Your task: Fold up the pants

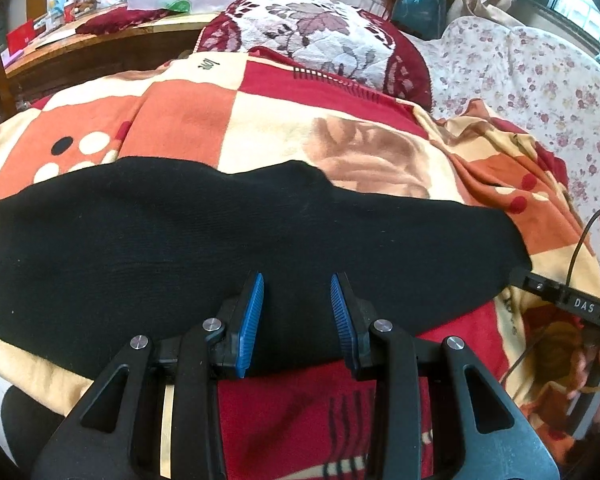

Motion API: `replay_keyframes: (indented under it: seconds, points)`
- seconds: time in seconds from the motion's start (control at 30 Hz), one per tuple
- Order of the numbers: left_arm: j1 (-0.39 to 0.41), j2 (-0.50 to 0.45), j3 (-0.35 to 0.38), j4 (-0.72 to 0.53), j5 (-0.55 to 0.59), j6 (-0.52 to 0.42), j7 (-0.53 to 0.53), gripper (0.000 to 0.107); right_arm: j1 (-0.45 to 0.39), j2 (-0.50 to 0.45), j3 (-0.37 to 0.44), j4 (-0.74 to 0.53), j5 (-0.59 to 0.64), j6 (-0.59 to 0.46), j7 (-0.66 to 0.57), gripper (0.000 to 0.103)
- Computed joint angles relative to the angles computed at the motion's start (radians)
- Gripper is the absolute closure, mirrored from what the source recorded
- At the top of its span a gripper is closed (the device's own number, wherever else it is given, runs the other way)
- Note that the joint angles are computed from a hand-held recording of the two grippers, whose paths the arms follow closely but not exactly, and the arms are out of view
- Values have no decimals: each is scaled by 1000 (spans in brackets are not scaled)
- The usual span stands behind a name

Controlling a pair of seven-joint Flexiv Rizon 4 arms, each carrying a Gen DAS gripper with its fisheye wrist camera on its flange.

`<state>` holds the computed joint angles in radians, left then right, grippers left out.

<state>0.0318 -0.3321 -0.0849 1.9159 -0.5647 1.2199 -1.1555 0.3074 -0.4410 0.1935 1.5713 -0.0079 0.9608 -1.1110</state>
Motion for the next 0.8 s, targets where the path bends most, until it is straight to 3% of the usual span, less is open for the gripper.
replay_keyframes:
  seconds: [0.13,0.53,0.8]
  points:
    - [-2,10,-3,1,-6,-7,3,74,-2,2,16,3,25,31,-17,59]
    - [-7,15,-5,-1,-38,-43,1,74,-21,-1,57,-2,115,52,-85,53]
    - [-7,7,-7,-24,-37,-97,14,74,-20,12,32,30,123,55,-26,53]
